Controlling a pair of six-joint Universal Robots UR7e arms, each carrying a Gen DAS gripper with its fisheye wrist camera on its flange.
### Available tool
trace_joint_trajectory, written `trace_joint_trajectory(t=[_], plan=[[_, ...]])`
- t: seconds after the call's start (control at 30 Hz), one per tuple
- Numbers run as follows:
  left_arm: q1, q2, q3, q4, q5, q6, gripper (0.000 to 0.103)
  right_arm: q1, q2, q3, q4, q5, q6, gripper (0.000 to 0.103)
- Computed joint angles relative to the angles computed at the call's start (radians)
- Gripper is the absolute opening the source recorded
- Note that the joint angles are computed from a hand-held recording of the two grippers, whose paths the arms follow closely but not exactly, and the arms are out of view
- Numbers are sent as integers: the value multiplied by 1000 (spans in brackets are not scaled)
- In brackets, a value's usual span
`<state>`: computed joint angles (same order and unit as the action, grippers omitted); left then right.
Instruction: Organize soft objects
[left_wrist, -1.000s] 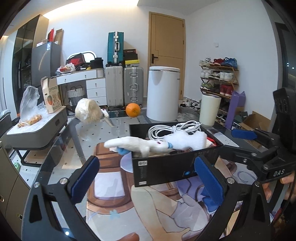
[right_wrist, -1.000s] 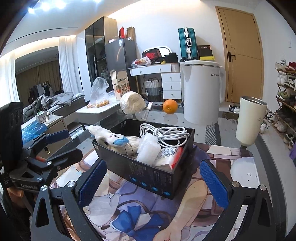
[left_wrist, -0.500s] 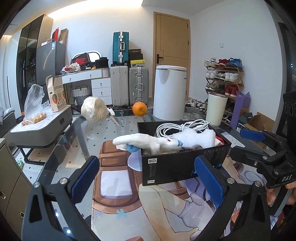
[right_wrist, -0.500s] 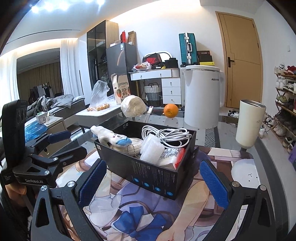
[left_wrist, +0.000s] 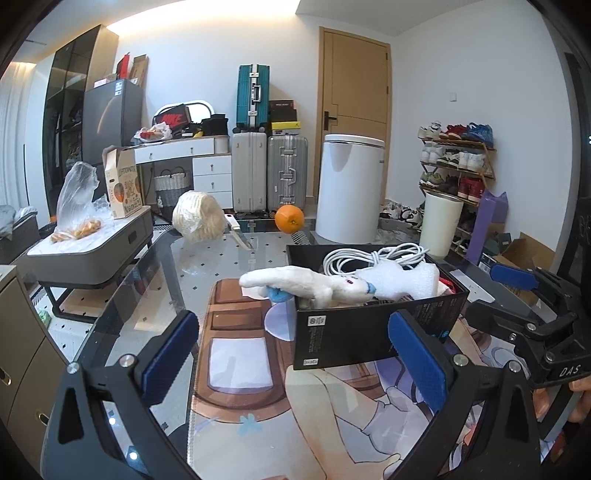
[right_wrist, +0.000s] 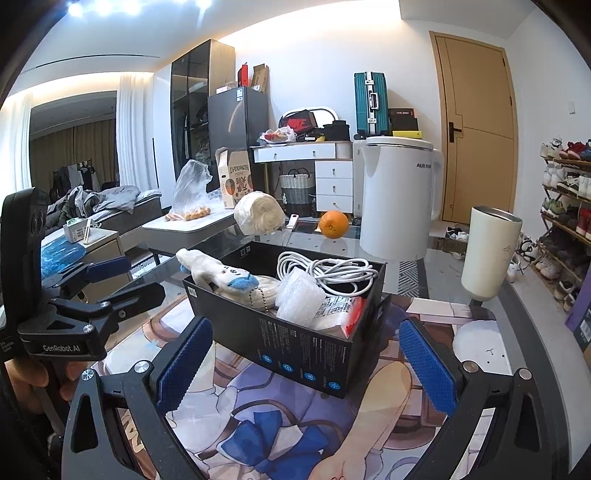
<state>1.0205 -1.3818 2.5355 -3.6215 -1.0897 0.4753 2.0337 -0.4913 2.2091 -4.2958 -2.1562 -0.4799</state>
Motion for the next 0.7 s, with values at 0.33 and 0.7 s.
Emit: trace_joint_trajectory(t=[0.33,0.7], plan=[[19,-1,-16,21,-2,-20,103,8,3,-4,3,-17,2,102],[22,1,-14,16,-4,-15,103,13,6,-4,-4,-20,8,102]])
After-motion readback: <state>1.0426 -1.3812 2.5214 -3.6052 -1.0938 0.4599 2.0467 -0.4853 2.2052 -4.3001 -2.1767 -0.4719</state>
